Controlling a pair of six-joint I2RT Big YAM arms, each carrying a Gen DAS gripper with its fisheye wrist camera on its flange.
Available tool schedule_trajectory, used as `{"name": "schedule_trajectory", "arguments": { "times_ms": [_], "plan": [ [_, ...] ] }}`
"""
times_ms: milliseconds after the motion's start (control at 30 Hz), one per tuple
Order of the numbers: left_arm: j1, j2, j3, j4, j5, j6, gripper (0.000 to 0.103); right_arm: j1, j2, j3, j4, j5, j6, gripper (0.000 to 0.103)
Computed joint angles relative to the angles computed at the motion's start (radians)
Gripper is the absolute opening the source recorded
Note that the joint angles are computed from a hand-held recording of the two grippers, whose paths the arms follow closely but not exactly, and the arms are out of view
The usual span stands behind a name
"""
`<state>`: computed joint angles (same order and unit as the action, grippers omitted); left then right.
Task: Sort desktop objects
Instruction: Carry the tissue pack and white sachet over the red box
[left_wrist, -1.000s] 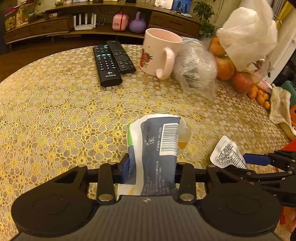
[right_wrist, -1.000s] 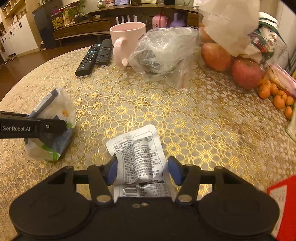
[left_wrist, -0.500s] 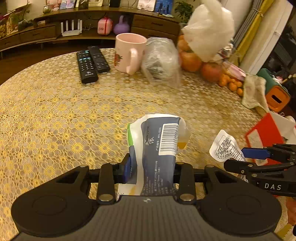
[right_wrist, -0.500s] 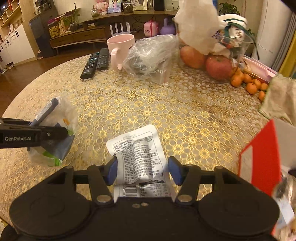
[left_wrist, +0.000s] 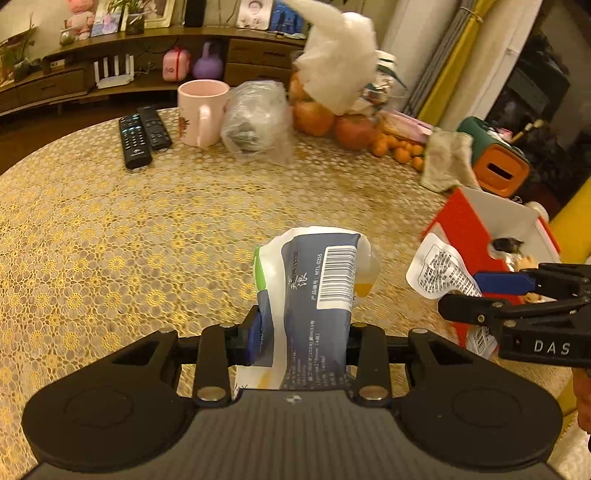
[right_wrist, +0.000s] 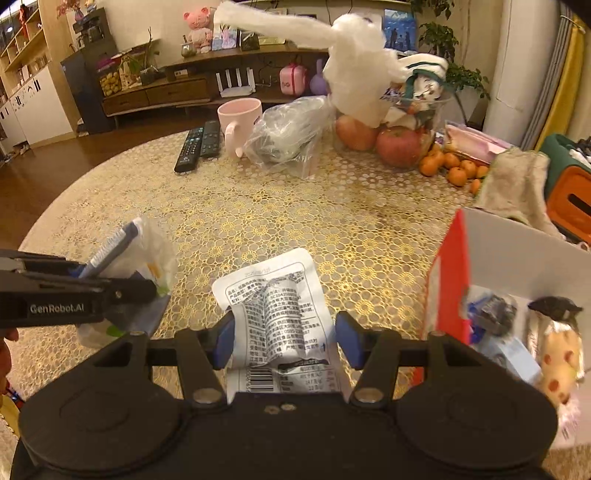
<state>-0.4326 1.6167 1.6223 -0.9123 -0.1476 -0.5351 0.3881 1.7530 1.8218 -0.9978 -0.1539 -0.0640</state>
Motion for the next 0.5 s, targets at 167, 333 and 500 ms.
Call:
{"name": "schedule_trajectory", "arguments": {
  "times_ms": [167,333,500],
  "plan": [
    [-0.056,-0.008,0.022,-0.015,-0.019,0.009,0.033,-0.026,-0.074,-0.064,0.012,-0.023,-0.006,0.056],
    [-0.117,0.008,0.072,-0.028,-0.030,0.024,0.033,-0.063,-0.139,-0.115,0.009,-0.049,-0.024,0.056],
    [-0.169,0.053,0.152,-0.048,-0.038,0.043,0.033,-0.113,-0.194,-0.163,0.025,-0.062,-0.029,0.056]
  ]
}}
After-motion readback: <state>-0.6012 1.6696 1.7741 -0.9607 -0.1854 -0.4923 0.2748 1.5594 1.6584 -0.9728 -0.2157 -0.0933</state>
